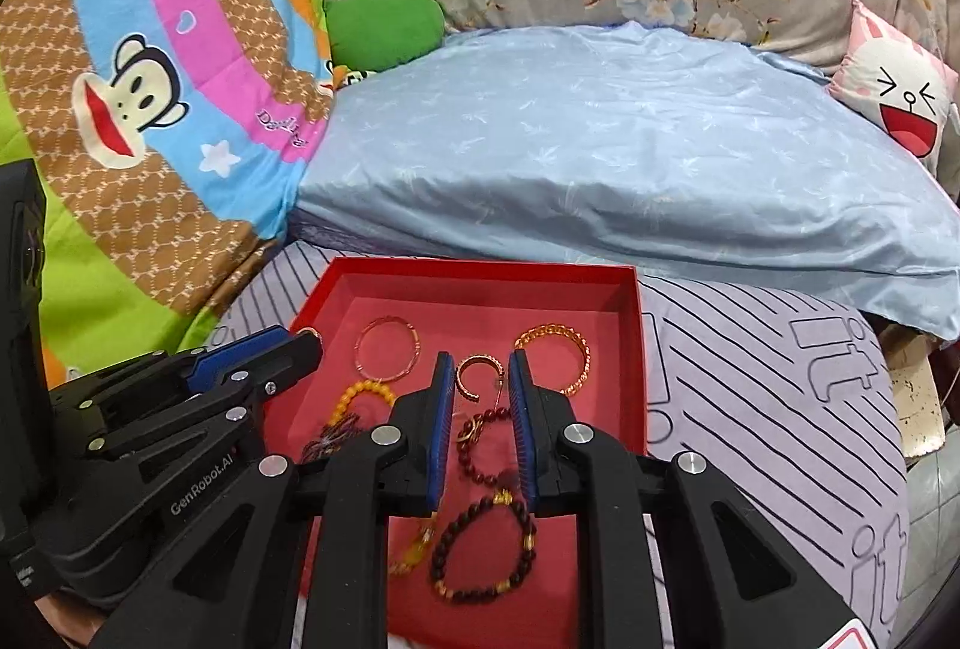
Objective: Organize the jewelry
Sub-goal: 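Carry the ring and earring over the red tray with both tools, then lower both tools into the tray and open them to release the pieces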
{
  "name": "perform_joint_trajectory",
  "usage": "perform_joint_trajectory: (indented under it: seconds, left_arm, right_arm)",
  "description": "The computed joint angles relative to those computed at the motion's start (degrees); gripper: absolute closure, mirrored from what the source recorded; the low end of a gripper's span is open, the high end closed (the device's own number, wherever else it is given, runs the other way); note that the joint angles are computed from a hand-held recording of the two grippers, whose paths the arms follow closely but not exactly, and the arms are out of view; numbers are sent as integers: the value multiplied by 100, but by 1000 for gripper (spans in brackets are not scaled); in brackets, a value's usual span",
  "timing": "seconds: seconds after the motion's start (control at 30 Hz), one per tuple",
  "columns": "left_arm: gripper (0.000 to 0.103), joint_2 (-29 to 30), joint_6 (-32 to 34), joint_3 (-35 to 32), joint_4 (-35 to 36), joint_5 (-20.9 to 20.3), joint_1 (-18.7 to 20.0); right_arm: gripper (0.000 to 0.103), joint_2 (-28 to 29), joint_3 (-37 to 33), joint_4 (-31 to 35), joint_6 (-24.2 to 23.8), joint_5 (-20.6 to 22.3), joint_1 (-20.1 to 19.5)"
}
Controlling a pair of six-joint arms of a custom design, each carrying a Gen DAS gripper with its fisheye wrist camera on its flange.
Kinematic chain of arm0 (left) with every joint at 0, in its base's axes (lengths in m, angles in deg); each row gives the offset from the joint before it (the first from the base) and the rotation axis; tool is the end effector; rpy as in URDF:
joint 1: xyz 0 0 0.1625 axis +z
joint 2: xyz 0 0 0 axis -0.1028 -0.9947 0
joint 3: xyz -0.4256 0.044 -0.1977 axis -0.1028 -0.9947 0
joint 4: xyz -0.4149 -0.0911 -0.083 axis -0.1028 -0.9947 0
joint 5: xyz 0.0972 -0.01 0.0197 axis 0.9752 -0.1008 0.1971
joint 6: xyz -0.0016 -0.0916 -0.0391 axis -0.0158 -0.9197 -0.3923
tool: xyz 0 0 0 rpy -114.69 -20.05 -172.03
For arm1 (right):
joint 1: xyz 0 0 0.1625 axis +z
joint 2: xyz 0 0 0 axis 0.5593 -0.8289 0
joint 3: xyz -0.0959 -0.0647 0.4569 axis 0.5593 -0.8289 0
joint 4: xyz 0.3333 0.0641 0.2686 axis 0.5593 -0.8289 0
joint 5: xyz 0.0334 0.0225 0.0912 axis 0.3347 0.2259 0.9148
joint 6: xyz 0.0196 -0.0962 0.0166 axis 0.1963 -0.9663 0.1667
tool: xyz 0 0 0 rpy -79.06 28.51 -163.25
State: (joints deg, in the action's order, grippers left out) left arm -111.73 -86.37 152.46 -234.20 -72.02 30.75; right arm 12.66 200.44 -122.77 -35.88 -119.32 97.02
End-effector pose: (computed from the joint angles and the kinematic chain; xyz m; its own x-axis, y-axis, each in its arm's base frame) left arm -0.2602 -0.3401 0.2362 -0.7515 0.3615 -0.5519 0.6089 0.7021 -0.3692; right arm 0.3307 -0.2992 0.1731 -0.7906 0.0375 0.6112 -0.4117 0.7062 -0.5760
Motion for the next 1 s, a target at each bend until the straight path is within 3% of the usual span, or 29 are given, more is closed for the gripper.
perform_joint_trajectory:
  seconds: [0.37,1.0]
  left_arm:
    - [86,751,289,-148,-583,-146,579]
    - [80,891,260,-201,-507,-183,711]
  right_arm:
    - [85,427,-129,-286,-363,194,-565]
    - [82,539,-147,-379,-365,200,-645]
